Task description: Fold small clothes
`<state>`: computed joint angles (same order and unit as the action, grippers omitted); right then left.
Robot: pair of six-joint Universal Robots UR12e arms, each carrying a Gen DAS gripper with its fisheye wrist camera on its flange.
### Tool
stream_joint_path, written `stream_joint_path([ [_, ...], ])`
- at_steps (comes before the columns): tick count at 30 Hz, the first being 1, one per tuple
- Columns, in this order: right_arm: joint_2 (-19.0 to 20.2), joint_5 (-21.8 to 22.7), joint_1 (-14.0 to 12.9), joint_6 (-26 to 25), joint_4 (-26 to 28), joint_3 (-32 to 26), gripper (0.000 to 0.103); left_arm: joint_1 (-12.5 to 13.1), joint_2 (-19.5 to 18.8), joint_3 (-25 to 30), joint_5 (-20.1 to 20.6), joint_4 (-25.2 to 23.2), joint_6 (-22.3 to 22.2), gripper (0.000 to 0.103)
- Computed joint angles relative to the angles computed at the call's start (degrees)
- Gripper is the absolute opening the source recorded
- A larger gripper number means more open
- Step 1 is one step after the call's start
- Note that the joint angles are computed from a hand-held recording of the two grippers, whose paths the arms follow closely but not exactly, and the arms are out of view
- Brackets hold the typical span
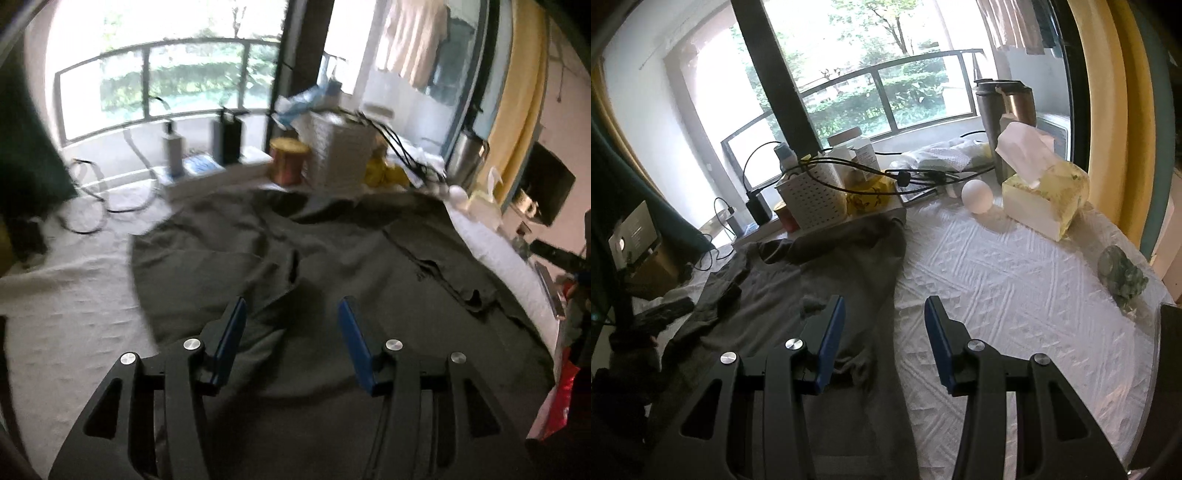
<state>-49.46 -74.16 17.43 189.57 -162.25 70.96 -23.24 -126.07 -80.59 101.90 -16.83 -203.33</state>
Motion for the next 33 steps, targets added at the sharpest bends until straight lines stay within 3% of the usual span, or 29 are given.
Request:
stream_joint_path([
  [6,0.13,0.65,0.38,-0.97,0.58,-0.34,0.045,0.63,4.13,-6.31,6.23,-0.03,-6.28,0.056],
  [10,0.37,1.50,0.70,-1.48,1.10,-0.88,0.045,1.76,5.20,-8.94,5.72,-2.15,-11.88,0.056],
  [13,0.18,1.76,1.01,-2.15,0.91,-0.80,0.045,2.41,4.93,-9.82,2.20,-0.94,-13.27,0.055],
  [18,-0.25,0.99,1.24,-2.59,1.44,-0.35,0.045,1.83,3.45,-8.41,1.97,0.33,-8.60,0.052],
  [21,-0.46,0.75,1.20,-2.25,1.41,-0.07,0.045,1.29,2.83,-7.29,3.14,-0.46,-4.83,0.021],
  [24,-0.68,0.45,1.23,-2.26,1.30,0.22,0.045,0.95,2.70,-7.28,4.05,0.60,-3.52,0.007],
  [29,-0.59,0.33,1.33,-2.21,1.57,0.09,0.045,-1.53,2.41,-6.23,12.32,3.74,4.63,0.006],
  [33,-0.33,0.69,1.32,-2.16,1.85,-0.18,0.045,-2.19,2.39,-5.69,9.86,5.33,8.99,0.006],
])
